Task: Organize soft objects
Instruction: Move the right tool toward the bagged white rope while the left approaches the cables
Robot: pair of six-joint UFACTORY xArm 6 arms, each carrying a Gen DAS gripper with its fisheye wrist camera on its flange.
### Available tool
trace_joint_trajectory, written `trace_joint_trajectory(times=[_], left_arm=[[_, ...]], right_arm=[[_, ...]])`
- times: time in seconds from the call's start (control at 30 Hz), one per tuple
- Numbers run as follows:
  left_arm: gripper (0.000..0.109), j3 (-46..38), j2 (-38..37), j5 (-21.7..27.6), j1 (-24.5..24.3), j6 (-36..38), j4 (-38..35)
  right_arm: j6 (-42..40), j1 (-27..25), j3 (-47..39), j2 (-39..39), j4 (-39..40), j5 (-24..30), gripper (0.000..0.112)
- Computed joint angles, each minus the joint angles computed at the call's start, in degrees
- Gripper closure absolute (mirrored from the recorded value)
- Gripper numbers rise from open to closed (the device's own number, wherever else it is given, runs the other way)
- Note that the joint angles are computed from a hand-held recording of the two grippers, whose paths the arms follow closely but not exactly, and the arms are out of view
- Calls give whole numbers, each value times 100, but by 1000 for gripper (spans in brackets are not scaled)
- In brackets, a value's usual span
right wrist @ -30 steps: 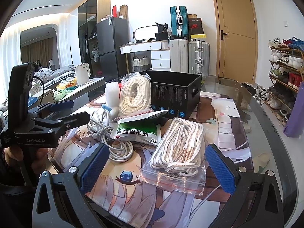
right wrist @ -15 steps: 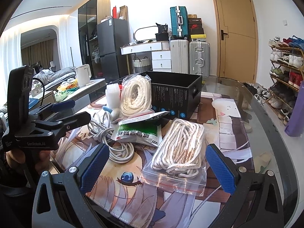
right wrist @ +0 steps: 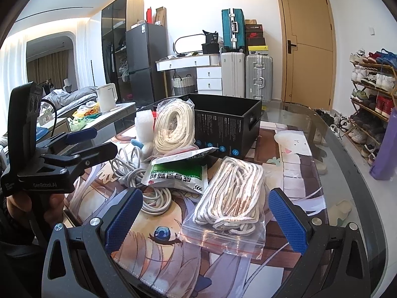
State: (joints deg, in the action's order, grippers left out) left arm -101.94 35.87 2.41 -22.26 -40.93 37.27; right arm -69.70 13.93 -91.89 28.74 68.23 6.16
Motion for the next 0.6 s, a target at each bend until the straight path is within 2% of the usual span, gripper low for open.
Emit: trace_joint_trajectory(times=[0.17,0.3,0.6], left_arm=[[6,-57,28,60,-2,-38,26],[6,-206,81,333,-18,-143,118],[6,-408,190,622,-33,137,-332]], right_arm=[[95,-8,-19,19,-98,4,10],[307,-29,-61,64,-306,21,10],[717,-55,-67,104,-729,13,10]])
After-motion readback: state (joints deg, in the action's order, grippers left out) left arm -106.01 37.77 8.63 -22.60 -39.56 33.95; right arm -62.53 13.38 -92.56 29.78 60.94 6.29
